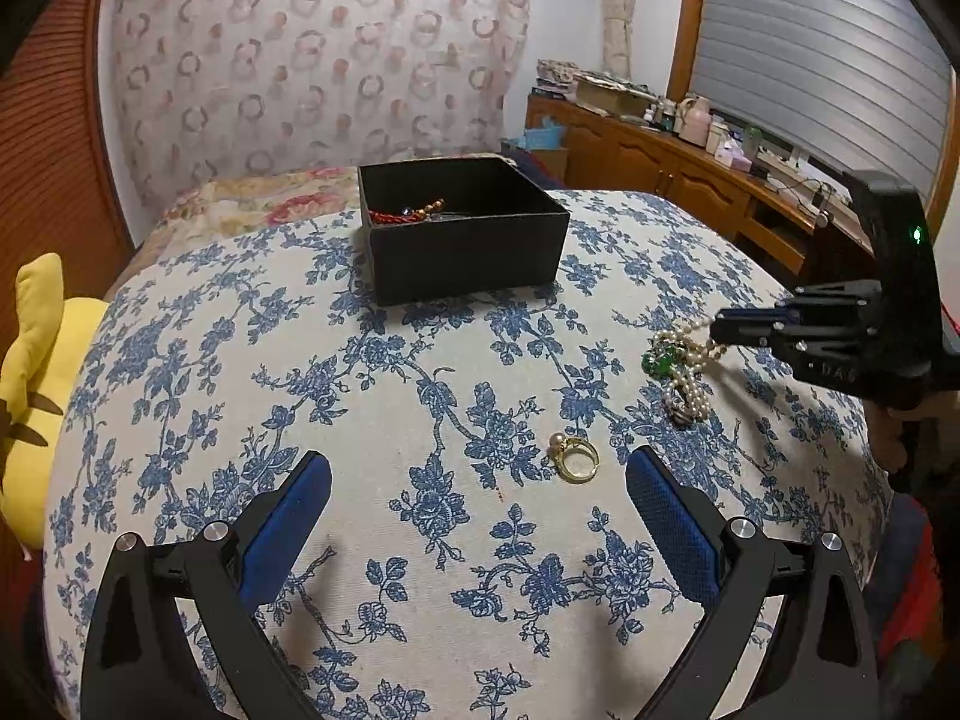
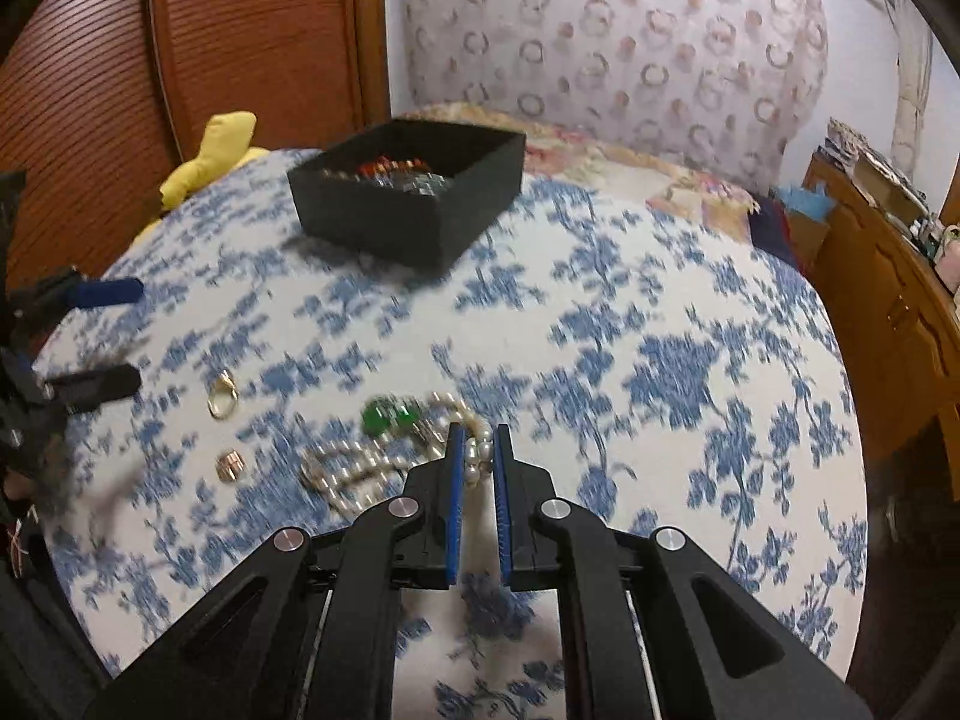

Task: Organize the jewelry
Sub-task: 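Grasp the pearl necklace with green pendant with the right tool and lift it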

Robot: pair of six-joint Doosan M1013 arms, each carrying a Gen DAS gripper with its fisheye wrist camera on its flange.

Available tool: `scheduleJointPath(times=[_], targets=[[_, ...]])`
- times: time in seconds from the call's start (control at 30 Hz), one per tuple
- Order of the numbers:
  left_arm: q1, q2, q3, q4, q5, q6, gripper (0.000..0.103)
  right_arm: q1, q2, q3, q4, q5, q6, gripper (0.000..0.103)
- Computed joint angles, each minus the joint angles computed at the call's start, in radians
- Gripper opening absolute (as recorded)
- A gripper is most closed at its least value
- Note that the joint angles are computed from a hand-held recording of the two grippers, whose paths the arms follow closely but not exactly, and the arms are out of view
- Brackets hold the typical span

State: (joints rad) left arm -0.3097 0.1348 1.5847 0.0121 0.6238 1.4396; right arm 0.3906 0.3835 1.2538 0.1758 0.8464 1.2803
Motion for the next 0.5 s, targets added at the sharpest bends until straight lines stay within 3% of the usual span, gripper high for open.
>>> scheduleJointPath(times=[0.17, 0.33, 0.5], targets=[[-0.002, 0.001, -0.002, 0.0, 0.003, 0.002, 0.095, -0.005, -0.012, 0.022, -0.016, -0.009, -0.004, 0.01], [-0.006, 0.004, -0.004, 0.002, 0.006, 0.004, 0.095, -0.008, -0.049, 0.059, 0.058, -0.109, -0.059, 0.01], [-0.011, 0.012, -0.019, -0.019, 0.008, 0.034, 0.095, -0.001, -0.066, 0.05, 0.081, -0.143, -0.092, 0.01]])
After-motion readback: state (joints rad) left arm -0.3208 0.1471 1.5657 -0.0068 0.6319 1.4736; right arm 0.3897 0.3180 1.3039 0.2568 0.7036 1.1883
